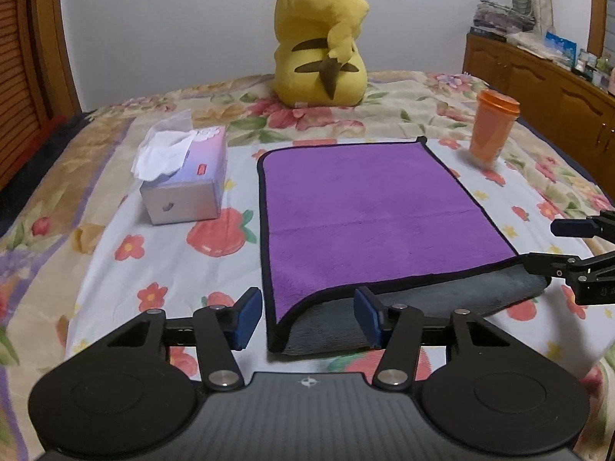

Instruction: Fold towel

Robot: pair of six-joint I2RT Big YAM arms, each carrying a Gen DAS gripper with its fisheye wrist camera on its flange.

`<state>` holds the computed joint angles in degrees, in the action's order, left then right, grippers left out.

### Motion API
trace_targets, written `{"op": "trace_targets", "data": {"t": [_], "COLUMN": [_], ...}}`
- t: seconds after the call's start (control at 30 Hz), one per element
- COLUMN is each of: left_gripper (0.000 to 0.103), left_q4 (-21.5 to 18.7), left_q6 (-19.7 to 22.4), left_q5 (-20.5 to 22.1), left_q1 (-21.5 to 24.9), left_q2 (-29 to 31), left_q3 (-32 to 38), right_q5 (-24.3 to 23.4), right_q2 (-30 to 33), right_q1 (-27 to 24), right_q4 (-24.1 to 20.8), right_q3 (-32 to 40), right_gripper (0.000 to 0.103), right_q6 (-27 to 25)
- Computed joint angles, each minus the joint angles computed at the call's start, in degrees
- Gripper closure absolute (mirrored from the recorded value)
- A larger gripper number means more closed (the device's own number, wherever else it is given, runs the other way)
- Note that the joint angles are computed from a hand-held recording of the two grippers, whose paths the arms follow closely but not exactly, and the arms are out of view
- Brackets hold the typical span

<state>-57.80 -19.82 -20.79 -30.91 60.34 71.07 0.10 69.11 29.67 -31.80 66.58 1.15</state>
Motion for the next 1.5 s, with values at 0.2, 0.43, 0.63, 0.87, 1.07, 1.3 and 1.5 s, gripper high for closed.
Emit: {"op": "trace_targets", "data": {"t": [0.2,0.43,0.63,0.87,1.07,1.3,1.5], "left_gripper": [0.049,0.056,0.060,0.065,0.070,0.079,0.089], "left_q4": [1.5,0.5,-0.2,-0.9,-0.9,-0.5,-0.2], "left_q6": [0.5,-0.1,-0.9,-1.0,-1.2,-0.7,-0.4], "left_q5": [2.3,3.7,4.0,4.7,5.0,5.2,5.4], "left_q1": [1.6,2.8,3.6,3.8,3.7,3.5,3.3], "left_q2": [0.4,1.5,1.8,2.2,2.4,2.3,2.2], "left_q3": [-1.1,-1.7,-2.2,-2.5,-2.7,-2.8,-2.7], "right_q5": [-1.5,-3.0,-4.2,-5.7,-6.6,-7.5,-6.4], "right_q2": [1.6,3.3,4.1,4.9,5.3,5.6,5.7], "right_q1": [-1.0,-2.1,-2.8,-3.3,-3.5,-3.6,-3.7], "right_q4": [-2.0,-4.7,-6.6,-9.3,-10.7,-11.7,-11.8], "right_q3": [1.1,2.2,2.9,3.9,4.5,4.9,5.0], "right_gripper": [0.027,0.027,0.029,0.032,0.037,0.065,0.079], "right_q6": [-0.2,0.8,1.4,2.2,2.8,2.1,1.1]}}
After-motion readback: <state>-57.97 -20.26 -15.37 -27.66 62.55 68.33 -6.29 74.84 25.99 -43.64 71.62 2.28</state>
